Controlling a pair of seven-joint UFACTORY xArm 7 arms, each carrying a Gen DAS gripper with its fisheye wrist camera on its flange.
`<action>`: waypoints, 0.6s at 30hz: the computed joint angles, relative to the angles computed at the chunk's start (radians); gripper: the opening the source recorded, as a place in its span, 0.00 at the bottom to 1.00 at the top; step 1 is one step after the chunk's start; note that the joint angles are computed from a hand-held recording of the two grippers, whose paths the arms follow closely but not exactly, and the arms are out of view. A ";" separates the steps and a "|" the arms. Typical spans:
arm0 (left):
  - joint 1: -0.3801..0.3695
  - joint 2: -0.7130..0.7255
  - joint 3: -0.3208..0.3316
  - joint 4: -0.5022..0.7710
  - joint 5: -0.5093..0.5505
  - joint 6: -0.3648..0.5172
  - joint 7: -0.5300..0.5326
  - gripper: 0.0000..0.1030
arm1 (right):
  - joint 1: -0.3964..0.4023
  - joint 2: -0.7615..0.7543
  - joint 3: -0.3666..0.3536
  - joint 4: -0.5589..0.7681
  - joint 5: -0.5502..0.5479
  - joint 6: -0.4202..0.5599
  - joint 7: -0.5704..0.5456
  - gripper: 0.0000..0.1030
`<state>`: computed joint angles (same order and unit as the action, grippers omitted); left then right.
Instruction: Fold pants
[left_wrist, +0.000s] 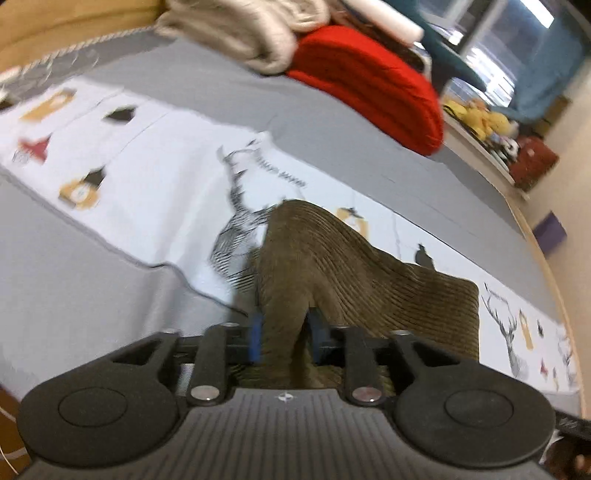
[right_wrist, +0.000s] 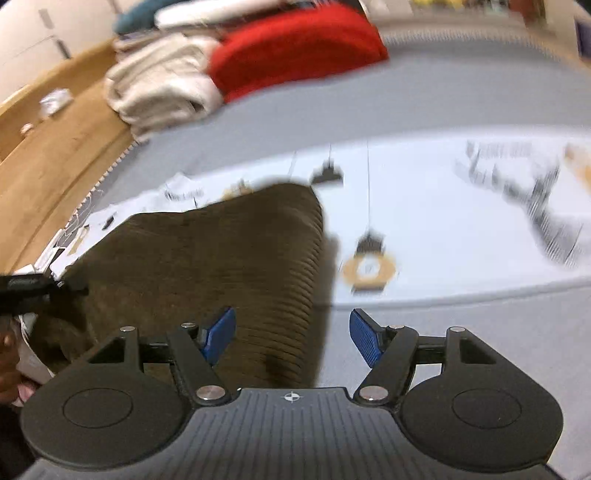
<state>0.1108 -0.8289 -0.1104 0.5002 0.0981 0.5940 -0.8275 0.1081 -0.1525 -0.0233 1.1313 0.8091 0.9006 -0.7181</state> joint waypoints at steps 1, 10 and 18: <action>-0.004 -0.001 0.014 -0.005 -0.008 -0.004 0.005 0.60 | 0.002 0.029 0.002 0.020 -0.004 0.036 0.034 0.68; -0.053 0.188 0.082 0.062 -0.102 0.013 0.043 0.84 | 0.007 0.149 0.065 0.079 -0.084 0.109 0.187 0.69; -0.083 0.297 0.059 0.119 -0.111 -0.017 0.094 0.45 | -0.002 0.126 0.062 0.085 0.007 0.063 0.125 0.23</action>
